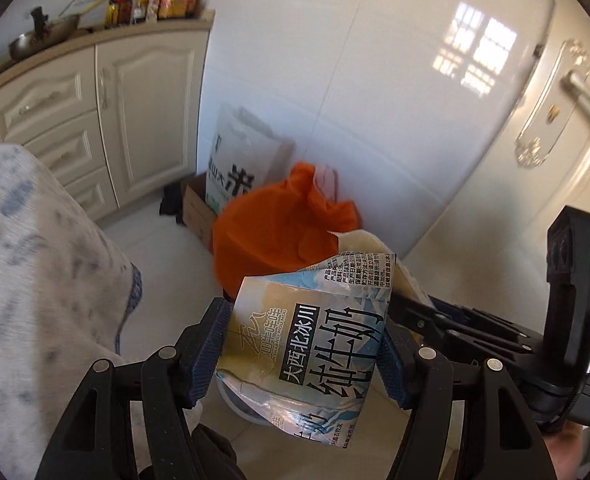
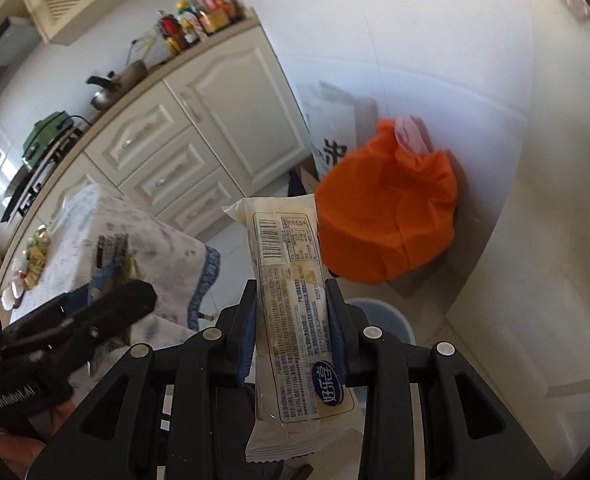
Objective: Collect trash
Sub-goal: 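Carry both items over the blue bin and open both tools to drop them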
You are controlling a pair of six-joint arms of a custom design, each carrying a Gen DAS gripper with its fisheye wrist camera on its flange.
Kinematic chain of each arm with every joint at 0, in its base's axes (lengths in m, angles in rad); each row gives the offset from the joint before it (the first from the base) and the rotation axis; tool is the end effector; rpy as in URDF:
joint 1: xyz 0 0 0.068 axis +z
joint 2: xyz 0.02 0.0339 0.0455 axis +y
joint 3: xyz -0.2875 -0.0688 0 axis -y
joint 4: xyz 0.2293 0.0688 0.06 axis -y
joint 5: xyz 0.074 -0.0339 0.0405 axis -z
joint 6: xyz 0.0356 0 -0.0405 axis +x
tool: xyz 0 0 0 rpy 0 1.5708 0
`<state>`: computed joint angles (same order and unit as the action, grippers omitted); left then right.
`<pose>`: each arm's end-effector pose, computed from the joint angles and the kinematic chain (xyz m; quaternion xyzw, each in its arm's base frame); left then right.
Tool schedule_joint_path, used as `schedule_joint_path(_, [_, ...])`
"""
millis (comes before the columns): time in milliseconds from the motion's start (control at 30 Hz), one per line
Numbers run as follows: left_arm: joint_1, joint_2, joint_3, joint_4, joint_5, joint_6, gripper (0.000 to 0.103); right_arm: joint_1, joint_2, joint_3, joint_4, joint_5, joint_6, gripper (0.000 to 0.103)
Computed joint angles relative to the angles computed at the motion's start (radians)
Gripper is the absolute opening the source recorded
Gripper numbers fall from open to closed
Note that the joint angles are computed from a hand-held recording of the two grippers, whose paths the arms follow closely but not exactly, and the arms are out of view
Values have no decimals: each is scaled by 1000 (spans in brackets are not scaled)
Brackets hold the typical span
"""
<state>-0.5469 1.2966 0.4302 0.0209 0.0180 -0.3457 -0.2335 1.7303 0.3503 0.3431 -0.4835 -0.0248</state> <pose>0.1782 -0.1093 0.1724 0.0971 0.9299 -0.1607 0.3164 0.2196 -0.0352 0.0928 0.0347 0.9380 0.1960 0.2837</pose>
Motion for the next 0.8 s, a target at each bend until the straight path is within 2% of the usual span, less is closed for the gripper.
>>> schedule_joint_path(133, [-23,277,106,89,7,-14,65,-28,172,37,82,-18,25,34])
schedule_joint_path(200, [-39,363,158,91,-2,-18,74,-32,237,55,111,-2,35,34])
schedule_joint_path(233, [-44,406,198,70,-15,-16,88,-35,259,63,117,3,40,36])
schedule_joint_path(267, [-52,434,224,57,-28,-17,92,-41,287,73,120,11,49,47])
schedule_joint_path(333, [-55,463,262,35,-37,-12,93,-62,308,69,137,10,59,65])
schedule_joint_path(367, [-55,472,276,23,-37,-8,94,-68,307,67,137,10,65,67])
schedule_joint_path(400, [-47,475,279,21,-37,0,94,-76,308,66,133,8,65,68])
schedule_joint_path(433, [-49,481,285,21,-45,-1,95,-84,306,65,126,9,66,75])
schedule_joint_path(467, [-59,479,287,18,-54,-9,95,-90,307,70,119,8,66,85])
schedule_joint_path(500, [-59,474,282,22,-57,-10,95,-95,305,70,113,7,68,91])
schedule_joint_path(533, [-57,462,274,25,-62,-8,97,-100,300,67,111,8,71,103])
schedule_joint_path(600, [-57,401,237,8,-83,-5,102,-110,267,52,103,16,74,103])
schedule_joint_path(667, [-85,354,228,-25,-139,-17,102,-114,236,38,100,18,82,103])
schedule_joint_path(800, [-129,175,159,-89,-191,-60,102,-105,129,9,66,7,100,103])
